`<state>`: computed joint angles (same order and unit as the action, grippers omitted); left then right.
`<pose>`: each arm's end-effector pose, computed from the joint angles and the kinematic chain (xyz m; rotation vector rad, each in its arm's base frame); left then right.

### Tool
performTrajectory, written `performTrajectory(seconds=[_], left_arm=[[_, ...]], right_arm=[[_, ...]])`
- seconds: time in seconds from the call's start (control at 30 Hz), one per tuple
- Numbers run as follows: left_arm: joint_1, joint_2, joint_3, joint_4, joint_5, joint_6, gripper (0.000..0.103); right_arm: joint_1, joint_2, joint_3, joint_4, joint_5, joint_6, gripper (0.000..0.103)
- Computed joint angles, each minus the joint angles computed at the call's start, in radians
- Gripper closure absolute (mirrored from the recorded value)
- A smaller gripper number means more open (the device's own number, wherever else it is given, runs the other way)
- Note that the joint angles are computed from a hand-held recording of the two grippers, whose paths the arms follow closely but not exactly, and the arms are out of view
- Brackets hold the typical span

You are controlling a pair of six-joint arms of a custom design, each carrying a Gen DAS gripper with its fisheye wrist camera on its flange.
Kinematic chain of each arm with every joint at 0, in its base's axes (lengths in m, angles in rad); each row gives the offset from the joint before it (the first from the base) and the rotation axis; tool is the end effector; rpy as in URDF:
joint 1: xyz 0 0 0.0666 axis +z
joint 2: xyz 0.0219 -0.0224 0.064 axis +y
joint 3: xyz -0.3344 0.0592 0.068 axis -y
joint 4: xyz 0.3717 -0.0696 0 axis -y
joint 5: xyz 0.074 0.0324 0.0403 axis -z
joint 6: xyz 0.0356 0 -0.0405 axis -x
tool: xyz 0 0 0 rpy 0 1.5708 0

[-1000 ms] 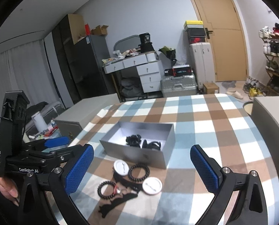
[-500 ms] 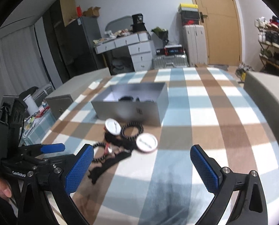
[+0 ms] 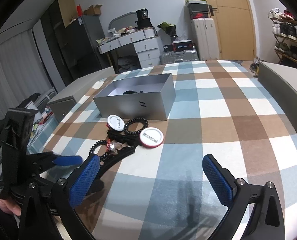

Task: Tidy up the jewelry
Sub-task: 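Withdraw both tools from the box back toward the accessory pile, then grasp the black comb with the left gripper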

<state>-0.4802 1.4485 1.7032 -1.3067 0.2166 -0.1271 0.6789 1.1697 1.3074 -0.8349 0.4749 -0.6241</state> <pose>0.4061 -0.2206 0.4699 0.8620 2.4963 -0.4056 0.3241 0.2401 0.4480 0.1858 2.1774 0.1969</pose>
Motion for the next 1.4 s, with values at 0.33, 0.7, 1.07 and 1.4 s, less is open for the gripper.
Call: performTrajectory(seconds=[0.33,0.7,1.07,1.4], left_arm=[[-0.026,0.057,0.086,-0.063,-0.116,-0.054,0.070],[-0.043,0.060,0.106,-0.109,-0.104,-0.116,0.091],[0.026,-0.049,0.031,-0.074,-0.031,-0.106,0.091],[0.094,-0.087,0.024,0.014,0.009,-0.016,0.091]], right_arm=[[0.012,-0.021,-0.002,0.011,0.040,0.006,0.000],[-0.001,-0.042,-0.029,0.022,0.028,-0.015,0.000],[-0.004,-0.036,-0.029,0.031,0.011,-0.024,0.000],[-0.018,-0.001,-0.002,0.050,-0.085,-0.027,0.000]])
